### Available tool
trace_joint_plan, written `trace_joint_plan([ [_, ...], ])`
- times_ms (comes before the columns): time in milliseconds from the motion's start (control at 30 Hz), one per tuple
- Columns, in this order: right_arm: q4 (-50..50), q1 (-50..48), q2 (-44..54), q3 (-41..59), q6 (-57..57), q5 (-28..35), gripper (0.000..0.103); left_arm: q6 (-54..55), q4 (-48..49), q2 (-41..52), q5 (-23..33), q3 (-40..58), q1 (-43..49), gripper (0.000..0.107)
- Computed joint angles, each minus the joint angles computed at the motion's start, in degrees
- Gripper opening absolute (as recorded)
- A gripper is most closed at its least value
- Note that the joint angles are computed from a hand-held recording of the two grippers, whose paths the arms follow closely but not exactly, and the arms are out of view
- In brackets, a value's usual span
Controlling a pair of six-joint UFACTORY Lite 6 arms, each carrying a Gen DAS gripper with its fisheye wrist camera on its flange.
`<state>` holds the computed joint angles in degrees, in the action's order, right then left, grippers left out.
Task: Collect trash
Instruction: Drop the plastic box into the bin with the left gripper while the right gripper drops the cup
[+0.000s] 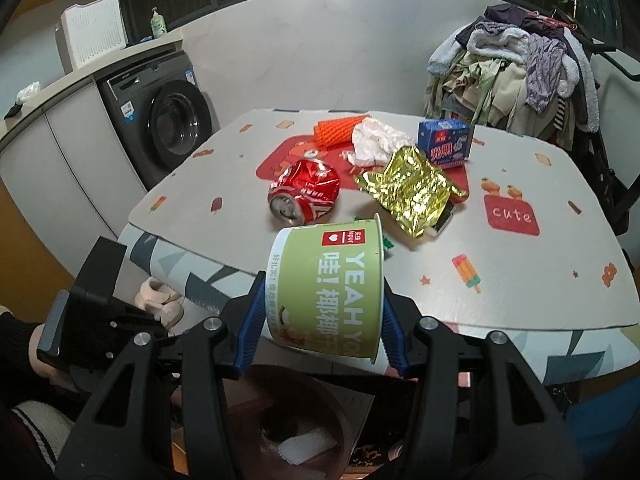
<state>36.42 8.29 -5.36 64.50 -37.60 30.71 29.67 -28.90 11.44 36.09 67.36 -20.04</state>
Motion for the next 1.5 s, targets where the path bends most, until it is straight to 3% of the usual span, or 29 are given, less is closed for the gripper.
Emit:
trace_joint_plan([
  [300, -0.7, 4.1, -1.3, -6.9, 0.7, -1.0, 0.052, -3.7, -1.9, -10.4, -3.2, -0.6, 5.4, 0.080],
  [500, 0.8, 8.5, -0.2, -10.2, -0.3, -0.5, 0.052, -10.8, 4.5, -15.7, -5.0, -0.1, 7.8, 0.091],
  [833, -4.3, 13.1, 9.1, -9.2, 6.2, 1.0, 0.052, -19.1, 12.4, -19.6, -6.2, -2.6, 8.8, 0.093],
  [1500, -15.6, 16.4, 20.8, -4.6, 18.5, 3.3, 0.053, -24.4, 16.1, -19.2, -6.5, -3.0, 9.6, 0.095],
])
